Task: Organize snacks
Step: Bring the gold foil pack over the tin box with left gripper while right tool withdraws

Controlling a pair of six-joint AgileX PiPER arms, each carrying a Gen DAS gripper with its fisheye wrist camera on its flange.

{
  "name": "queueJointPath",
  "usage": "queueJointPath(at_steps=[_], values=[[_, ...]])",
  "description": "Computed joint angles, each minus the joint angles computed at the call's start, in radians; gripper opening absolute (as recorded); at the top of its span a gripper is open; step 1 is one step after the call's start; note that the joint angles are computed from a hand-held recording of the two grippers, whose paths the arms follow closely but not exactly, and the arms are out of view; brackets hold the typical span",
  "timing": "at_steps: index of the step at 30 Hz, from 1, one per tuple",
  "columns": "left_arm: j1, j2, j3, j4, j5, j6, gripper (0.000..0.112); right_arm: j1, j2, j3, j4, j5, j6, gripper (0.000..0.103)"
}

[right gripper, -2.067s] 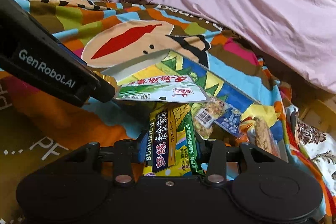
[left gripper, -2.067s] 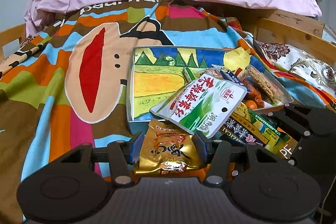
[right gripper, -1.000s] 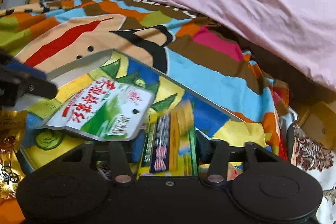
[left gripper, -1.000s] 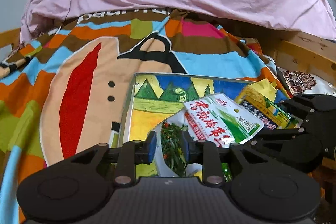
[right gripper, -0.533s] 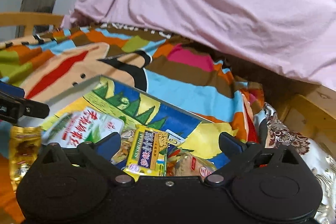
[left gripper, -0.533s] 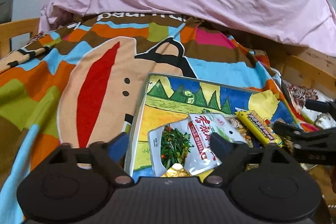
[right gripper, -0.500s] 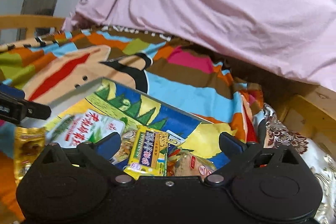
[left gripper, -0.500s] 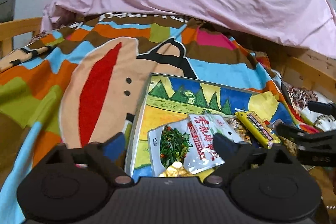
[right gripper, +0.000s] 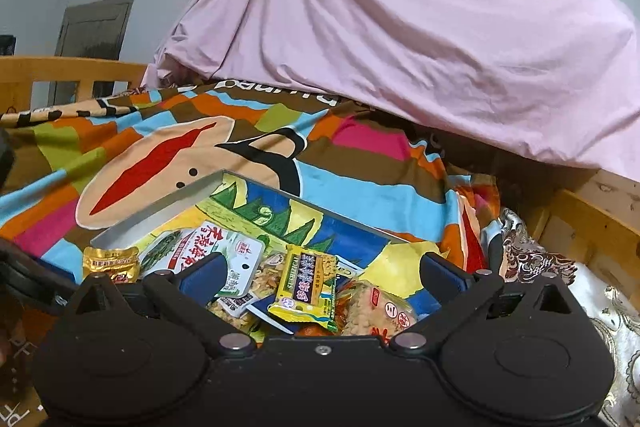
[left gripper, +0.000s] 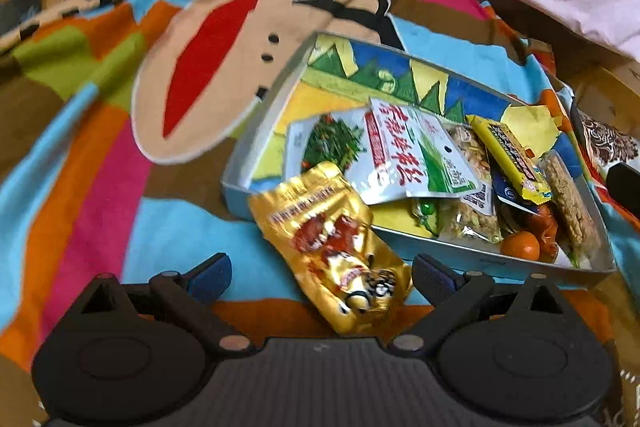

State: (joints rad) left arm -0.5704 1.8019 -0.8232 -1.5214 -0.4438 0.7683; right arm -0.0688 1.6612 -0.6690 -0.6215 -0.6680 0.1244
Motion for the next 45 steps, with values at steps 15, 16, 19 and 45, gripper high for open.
queueJointPath(at_steps=[15, 16, 19, 45], values=[[-0.090, -0.035, -0.011, 0.013, -0.167, -0.019, 0.017, -0.037, 0.014, -0.008, -0.045, -0.035, 0.061, 0.102], [-0.069, -0.033, -0.037, 0.002, -0.145, 0.010, 0.017, -0.036, 0.015, -0.008, -0.044, -0.035, 0.061, 0.102], [-0.007, -0.003, -0.131, -0.018, -0.097, 0.081, 0.017, -0.030, 0.023, -0.004, -0.034, -0.035, 0.041, 0.102], [-0.022, 0.053, 0.121, 0.555, -0.361, -0.509, 0.102, 0.001, 0.096, -0.002, 0.044, -0.045, -0.062, 0.102]])
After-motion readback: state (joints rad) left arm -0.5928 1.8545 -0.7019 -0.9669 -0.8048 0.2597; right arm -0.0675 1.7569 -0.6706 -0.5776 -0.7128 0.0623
